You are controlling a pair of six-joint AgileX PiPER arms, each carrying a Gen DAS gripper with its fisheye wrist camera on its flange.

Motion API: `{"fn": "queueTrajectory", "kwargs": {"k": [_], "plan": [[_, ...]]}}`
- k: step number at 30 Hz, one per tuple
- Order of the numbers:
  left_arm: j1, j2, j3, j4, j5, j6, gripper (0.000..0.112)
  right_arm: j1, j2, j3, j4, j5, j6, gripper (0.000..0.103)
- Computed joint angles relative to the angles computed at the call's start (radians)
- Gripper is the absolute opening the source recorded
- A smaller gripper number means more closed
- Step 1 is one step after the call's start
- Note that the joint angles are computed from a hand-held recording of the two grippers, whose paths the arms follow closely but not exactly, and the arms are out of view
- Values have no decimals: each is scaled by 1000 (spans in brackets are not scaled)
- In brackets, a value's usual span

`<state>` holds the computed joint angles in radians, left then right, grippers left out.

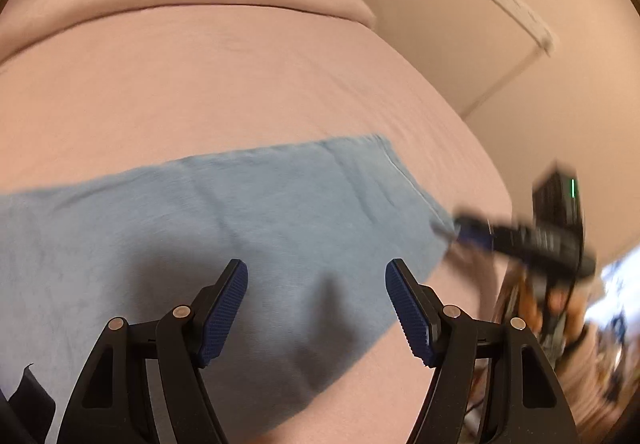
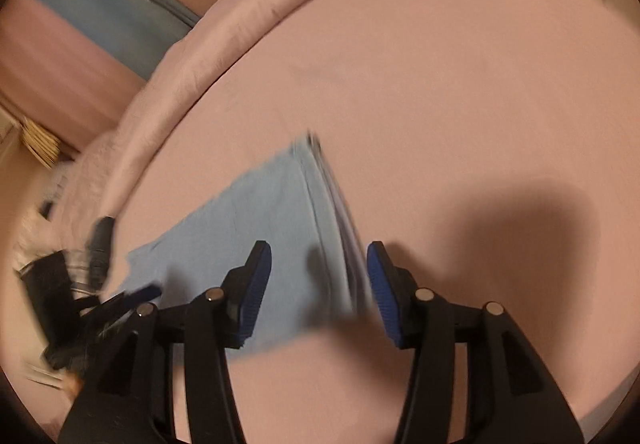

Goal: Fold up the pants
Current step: 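Grasp the jeans hem end with the right tool and fold it toward the waist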

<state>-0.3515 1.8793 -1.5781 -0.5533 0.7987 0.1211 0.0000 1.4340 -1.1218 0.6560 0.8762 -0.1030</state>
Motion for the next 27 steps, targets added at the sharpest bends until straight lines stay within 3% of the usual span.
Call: {"fn": "queueTrajectory", "kwargs": {"k": [4, 6, 10, 15, 20, 25, 27], "plan": [[47, -47, 153, -122, -75, 61, 71, -22, -91, 156, 102, 3, -16, 50], [51, -60, 175, -89, -81, 27, 71, -1, -125, 219, 138, -63, -12, 50], [64, -113, 237, -104, -87, 43, 71, 61, -138, 217, 77, -118, 112, 54], [32, -121, 238, 30, -119, -89, 71, 33, -114, 241, 247, -191, -14, 55], [23, -134, 266, 60, -153, -116, 71, 87, -82, 226, 265, -273, -7, 55], [24, -114, 271, 59, -167, -116, 71, 98, -92, 225, 245, -282, 8, 55], [28, -108, 272, 51, -169, -110, 71, 81, -96, 238, 274, -277, -22, 48]]}}
